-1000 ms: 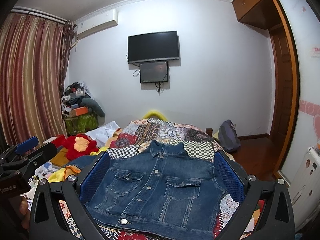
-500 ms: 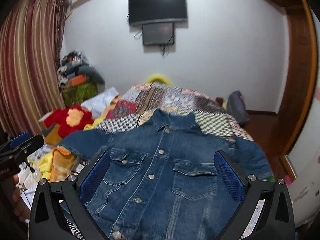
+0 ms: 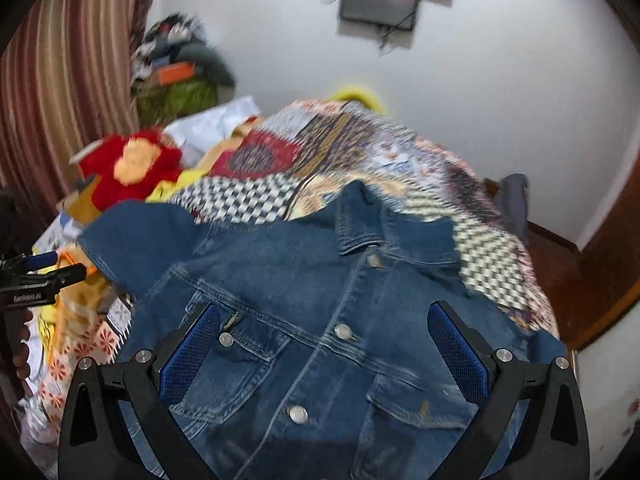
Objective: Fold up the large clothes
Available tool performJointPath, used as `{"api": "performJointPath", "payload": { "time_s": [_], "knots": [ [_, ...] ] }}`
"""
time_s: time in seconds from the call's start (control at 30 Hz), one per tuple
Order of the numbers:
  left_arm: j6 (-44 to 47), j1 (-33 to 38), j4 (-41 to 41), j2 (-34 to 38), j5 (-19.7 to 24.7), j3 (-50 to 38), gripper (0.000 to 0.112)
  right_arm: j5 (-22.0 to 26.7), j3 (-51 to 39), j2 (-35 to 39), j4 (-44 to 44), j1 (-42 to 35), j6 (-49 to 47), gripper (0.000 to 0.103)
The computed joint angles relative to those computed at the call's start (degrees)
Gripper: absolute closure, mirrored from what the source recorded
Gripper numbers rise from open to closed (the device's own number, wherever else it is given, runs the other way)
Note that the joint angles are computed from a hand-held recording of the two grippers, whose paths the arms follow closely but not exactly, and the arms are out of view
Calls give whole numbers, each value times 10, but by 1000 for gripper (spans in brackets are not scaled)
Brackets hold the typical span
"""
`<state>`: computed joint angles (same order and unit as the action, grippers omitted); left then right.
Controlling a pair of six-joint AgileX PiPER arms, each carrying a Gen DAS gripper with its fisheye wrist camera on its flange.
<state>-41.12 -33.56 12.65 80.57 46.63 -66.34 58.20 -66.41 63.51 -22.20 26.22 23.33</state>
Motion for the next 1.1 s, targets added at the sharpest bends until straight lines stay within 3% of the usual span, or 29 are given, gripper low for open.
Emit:
{"api": "performJointPath", "payload": {
  "time_s": [0.27,0.37,0.57,0.67,0.73,0.8,0.83,0.93,1.1],
  "knots": [
    [134,75,-174,60,-75,38,10,-64,-11,138,133,-64,-116,0],
    [163,95,-213,80,-86,29,19,-71,-25,188,174,-73,-148,0],
    [282,144,-368,120,-104,13,38,-77,-40,252,231,-78,-198,0],
    [285,152,-384,131,-113,7,50,-81,-39,266,231,-70,-201,0],
    [243,149,-347,133,-127,4,62,-79,-38,276,237,-68,-207,0],
    [194,144,-300,139,-128,-7,83,-83,-32,277,236,-66,-207,0],
    [183,143,-290,137,-131,-6,87,-83,-31,276,236,-66,-209,0],
    [116,122,-203,131,-126,-20,92,-69,-37,272,248,-73,-222,0],
    [-24,52,6,124,-66,-82,95,-49,-41,247,257,-92,-231,0]
  ]
}}
